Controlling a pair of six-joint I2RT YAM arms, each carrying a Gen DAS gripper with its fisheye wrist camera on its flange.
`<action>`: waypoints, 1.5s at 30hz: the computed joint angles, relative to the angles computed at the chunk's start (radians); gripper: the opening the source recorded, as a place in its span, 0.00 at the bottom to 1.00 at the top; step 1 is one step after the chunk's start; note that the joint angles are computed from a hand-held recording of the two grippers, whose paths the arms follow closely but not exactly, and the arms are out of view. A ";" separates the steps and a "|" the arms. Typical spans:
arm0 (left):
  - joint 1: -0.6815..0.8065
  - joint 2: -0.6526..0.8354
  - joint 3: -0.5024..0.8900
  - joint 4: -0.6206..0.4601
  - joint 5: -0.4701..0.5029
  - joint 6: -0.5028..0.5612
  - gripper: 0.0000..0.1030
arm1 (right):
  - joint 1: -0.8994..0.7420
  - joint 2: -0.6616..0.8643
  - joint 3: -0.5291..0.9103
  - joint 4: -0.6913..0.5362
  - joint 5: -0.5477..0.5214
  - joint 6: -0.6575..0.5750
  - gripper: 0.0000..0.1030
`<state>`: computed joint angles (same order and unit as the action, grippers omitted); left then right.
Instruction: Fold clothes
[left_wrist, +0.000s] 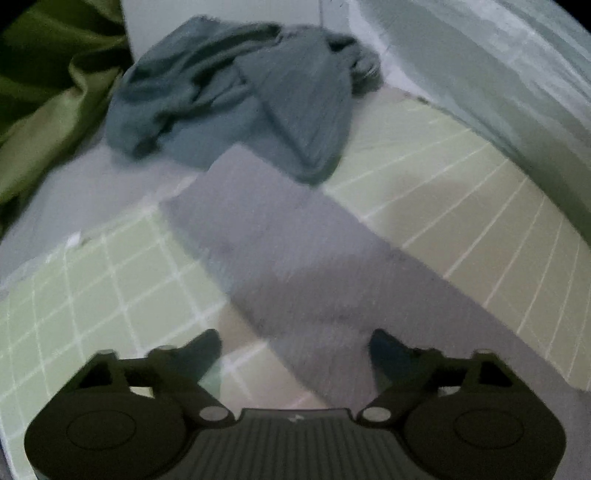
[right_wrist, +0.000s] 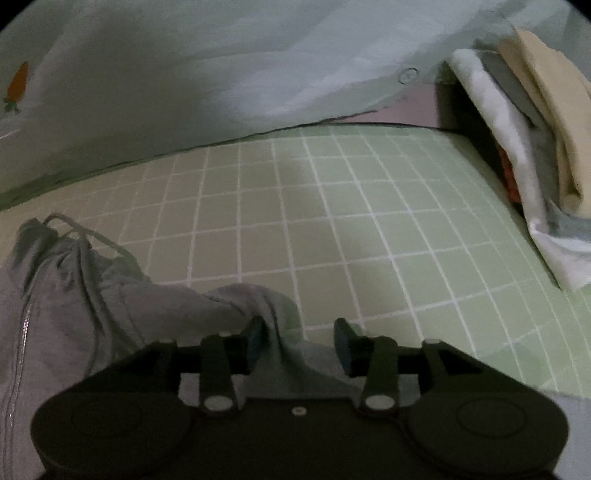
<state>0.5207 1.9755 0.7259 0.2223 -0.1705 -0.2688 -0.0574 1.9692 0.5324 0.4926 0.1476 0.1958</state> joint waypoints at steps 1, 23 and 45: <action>-0.003 -0.004 -0.009 0.022 0.002 0.009 0.65 | 0.010 -0.002 0.002 -0.012 0.019 0.024 0.47; -0.010 -0.341 -0.267 -0.078 -0.066 0.055 0.69 | 0.042 -0.078 -0.069 0.043 0.023 0.165 0.74; -0.575 0.314 0.635 -0.484 0.068 -0.129 0.93 | 0.098 0.036 0.126 -0.093 -0.027 0.402 0.70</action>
